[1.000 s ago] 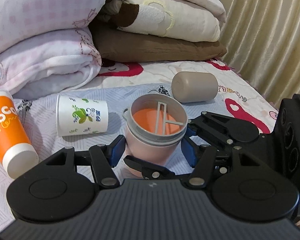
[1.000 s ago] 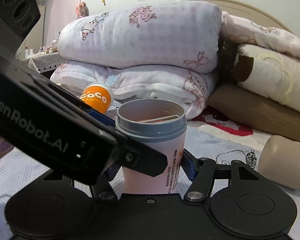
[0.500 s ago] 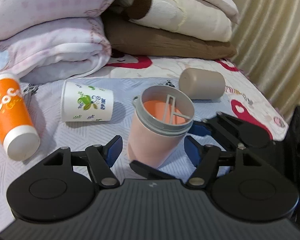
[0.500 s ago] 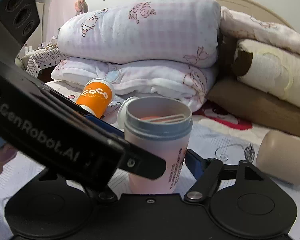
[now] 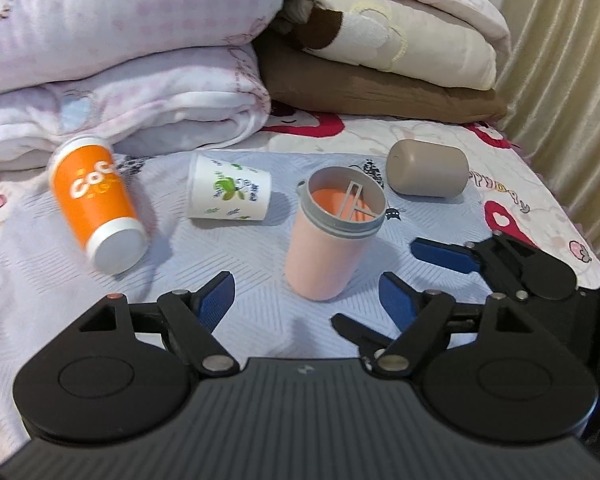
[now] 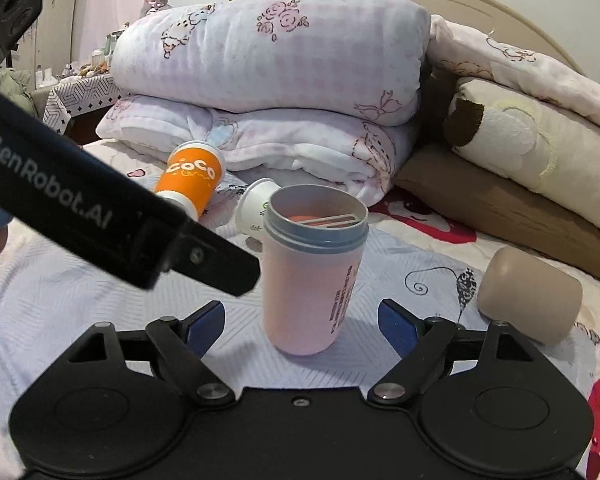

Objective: Flip cup upright

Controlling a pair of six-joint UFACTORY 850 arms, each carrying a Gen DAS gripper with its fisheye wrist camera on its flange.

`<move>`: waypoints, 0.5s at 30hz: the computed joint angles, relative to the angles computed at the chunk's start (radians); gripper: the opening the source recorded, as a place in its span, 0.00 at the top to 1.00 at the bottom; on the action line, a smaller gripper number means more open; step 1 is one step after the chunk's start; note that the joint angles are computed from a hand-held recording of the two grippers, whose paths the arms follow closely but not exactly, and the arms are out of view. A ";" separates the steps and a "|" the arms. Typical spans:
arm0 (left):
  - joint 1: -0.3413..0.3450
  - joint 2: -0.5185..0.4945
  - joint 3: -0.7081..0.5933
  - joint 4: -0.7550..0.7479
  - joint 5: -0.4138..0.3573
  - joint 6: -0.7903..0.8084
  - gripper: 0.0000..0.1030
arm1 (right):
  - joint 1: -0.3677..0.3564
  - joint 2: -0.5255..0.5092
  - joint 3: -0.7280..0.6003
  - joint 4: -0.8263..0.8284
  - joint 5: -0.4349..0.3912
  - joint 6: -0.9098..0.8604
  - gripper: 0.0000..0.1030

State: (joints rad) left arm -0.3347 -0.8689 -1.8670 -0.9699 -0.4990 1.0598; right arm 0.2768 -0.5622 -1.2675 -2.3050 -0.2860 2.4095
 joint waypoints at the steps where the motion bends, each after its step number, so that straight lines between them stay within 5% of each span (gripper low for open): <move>1: 0.002 0.015 0.013 0.016 -0.002 -0.017 0.24 | 0.005 0.014 0.009 0.039 0.001 -0.020 0.16; 15: 0.033 0.204 0.186 0.085 0.035 -0.113 0.23 | 0.052 0.134 0.031 0.637 -0.031 -0.487 0.15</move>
